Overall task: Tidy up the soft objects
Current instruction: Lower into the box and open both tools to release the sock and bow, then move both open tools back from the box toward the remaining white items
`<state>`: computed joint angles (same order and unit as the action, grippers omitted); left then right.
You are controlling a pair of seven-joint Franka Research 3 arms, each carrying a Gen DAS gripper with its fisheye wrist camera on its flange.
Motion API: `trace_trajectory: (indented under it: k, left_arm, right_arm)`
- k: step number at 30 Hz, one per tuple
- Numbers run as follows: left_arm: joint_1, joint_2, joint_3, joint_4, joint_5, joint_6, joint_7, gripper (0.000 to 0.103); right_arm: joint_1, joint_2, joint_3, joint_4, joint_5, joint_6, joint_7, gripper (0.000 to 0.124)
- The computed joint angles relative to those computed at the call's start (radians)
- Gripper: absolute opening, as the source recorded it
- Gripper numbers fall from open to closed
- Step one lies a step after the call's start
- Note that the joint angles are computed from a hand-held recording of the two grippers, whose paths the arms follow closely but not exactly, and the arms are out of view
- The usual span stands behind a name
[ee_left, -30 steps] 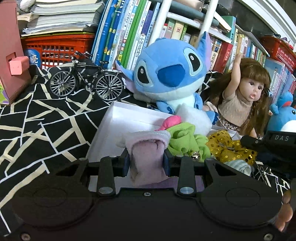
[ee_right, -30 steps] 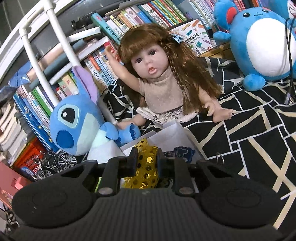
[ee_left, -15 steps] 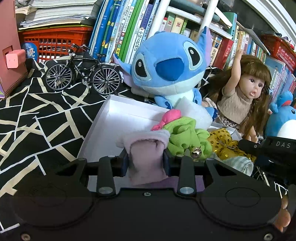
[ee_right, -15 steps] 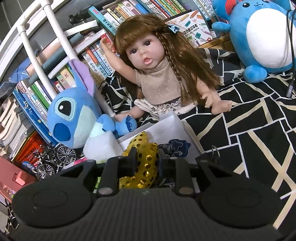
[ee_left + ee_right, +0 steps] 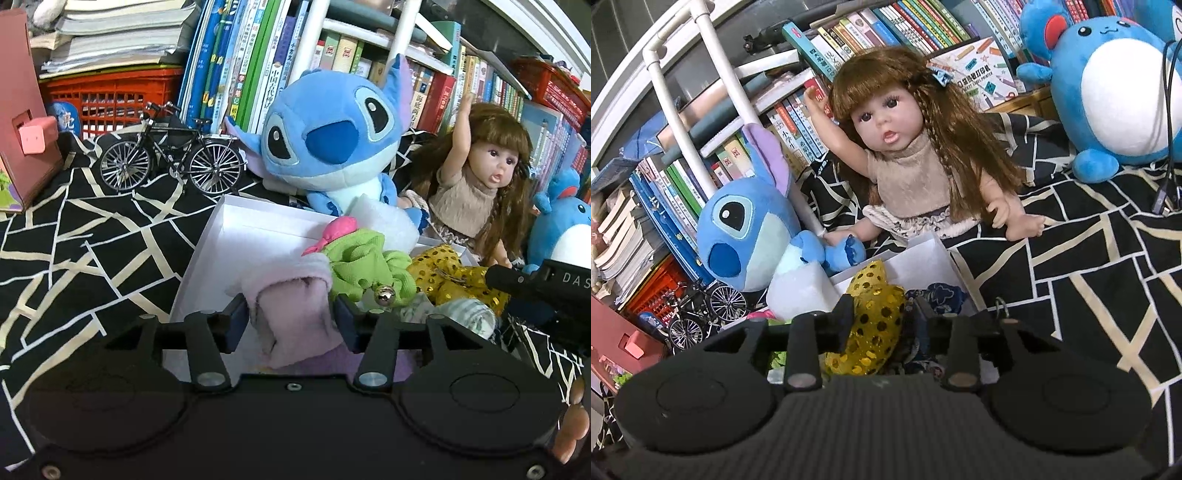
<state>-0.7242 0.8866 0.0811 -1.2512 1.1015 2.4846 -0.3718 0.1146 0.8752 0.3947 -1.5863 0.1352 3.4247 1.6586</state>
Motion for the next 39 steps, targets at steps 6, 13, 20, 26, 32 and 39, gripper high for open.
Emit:
trace_trajectory:
  k: [6,13,20,26,32,39]
  left_arm:
    - [-0.020,-0.021,-0.001,-0.015,0.015,-0.034,0.012,0.059]
    - [-0.046,-0.054,-0.011,-0.034,0.056,-0.105,0.037,0.077]
    - [-0.058,-0.098,-0.035,-0.082,0.102,-0.141,0.025,0.081]
    - [-0.063,-0.150,-0.065,-0.161,0.146,-0.139,-0.022,0.082]
    - [-0.085,-0.200,-0.094,-0.243,0.220,-0.177,-0.069,0.084]
    - [-0.095,-0.247,-0.142,-0.327,0.288,-0.217,-0.146,0.084]
  right_arm:
    - [-0.030,-0.030,0.019,-0.052,-0.035,0.035,0.000,0.059]
    - [-0.051,-0.072,0.021,-0.119,-0.108,0.071,0.009,0.066]
    - [-0.072,-0.127,0.018,-0.199,-0.202,0.105,-0.010,0.079]
    - [-0.125,-0.170,0.043,-0.288,-0.317,0.149,-0.002,0.086]
    - [-0.192,-0.202,0.077,-0.369,-0.461,0.183,0.051,0.094]
    - [-0.171,-0.258,0.015,-0.469,-0.577,0.273,0.091,0.100]
